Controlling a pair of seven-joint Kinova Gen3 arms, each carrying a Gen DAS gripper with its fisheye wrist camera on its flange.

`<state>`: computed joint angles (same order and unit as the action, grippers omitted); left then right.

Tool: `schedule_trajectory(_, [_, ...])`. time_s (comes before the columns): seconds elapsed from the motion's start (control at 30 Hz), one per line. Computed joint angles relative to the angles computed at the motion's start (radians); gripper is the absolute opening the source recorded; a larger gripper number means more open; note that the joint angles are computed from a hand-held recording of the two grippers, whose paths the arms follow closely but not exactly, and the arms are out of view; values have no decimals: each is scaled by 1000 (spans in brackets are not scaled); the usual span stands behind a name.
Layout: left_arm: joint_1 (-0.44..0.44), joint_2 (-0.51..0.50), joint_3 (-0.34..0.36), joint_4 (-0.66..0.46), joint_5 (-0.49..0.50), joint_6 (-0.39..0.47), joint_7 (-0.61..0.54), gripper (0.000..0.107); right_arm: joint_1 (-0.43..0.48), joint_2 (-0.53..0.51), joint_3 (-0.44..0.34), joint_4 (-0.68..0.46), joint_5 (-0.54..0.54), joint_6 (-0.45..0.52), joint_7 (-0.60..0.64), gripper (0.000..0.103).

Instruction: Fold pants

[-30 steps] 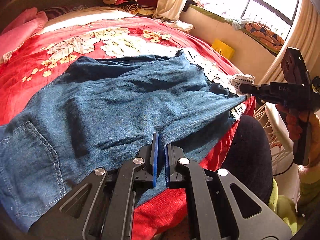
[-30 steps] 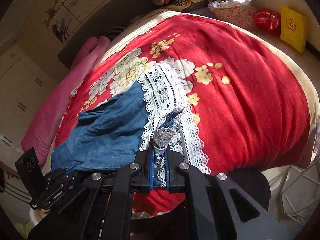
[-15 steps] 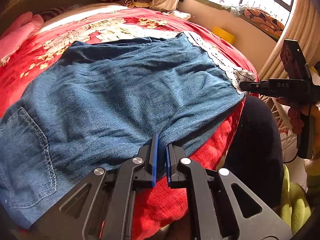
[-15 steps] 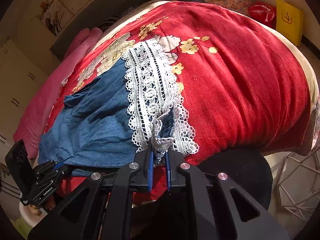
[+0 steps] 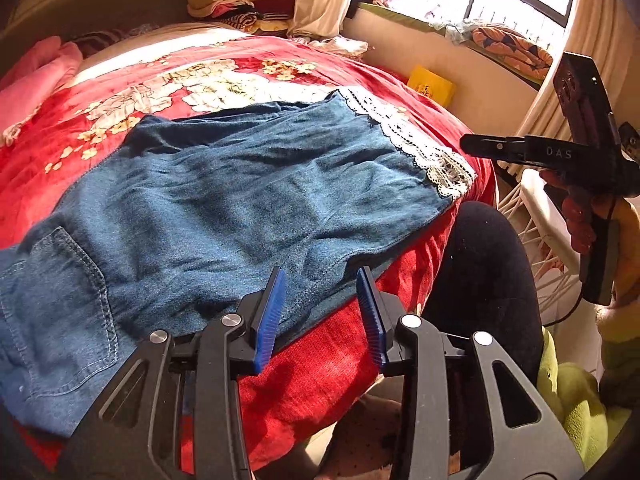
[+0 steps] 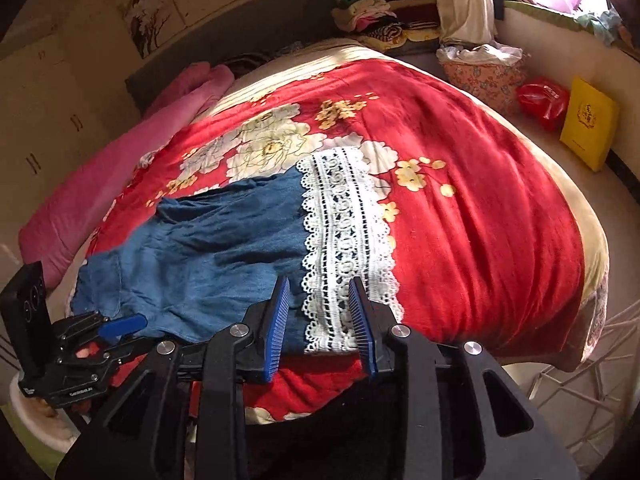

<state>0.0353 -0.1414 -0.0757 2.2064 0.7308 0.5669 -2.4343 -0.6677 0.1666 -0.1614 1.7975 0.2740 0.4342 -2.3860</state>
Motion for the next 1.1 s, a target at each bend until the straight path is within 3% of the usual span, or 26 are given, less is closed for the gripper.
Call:
schedule_trajectory(0.13, [-5,19,-38,2,74,48,-68,29,4,96,4,-64,-70,95,62,30])
schedule_trajectory(0.37, [-70,86,13,-10,65,70,-32,30,38,88,-13,-32,-129,40,136,32])
schedule_trajectory(0.43, [-63,75,-29,-33,81,133,-50,38,95,52,-47,-3,-209,-13,215,34])
schedule_trajectory(0.53, [18,31,-143,-68,89,143,-71,56,132,6,-38,21,-264,-90,283,50])
schedule_trajectory(0.63, [-13,49,-105,-152,-18,90,36,61,176,34,-21,-39,-319,-72,372,52])
schedule_trajectory(0.7, [-100,93,-13,-208,-99,45,114,62,268,81,-83,-91,-383,-67,453,52])
schedule_trajectory(0.77, [-141,159,24,-281,-180,39,193,63,342,146,-138,-169,-440,-31,534,53])
schedule_trajectory(0.9, [-80,278,-28,-400,-343,63,297,66,345,263,-124,-321,-496,77,672,54])
schedule_trajectory(1.0, [-139,326,57,-429,-448,46,330,66,336,340,-110,-407,-535,147,736,54])
schedule_trajectory(1.1, [-188,373,99,-465,-435,75,308,66,344,388,-128,-439,-579,163,785,55])
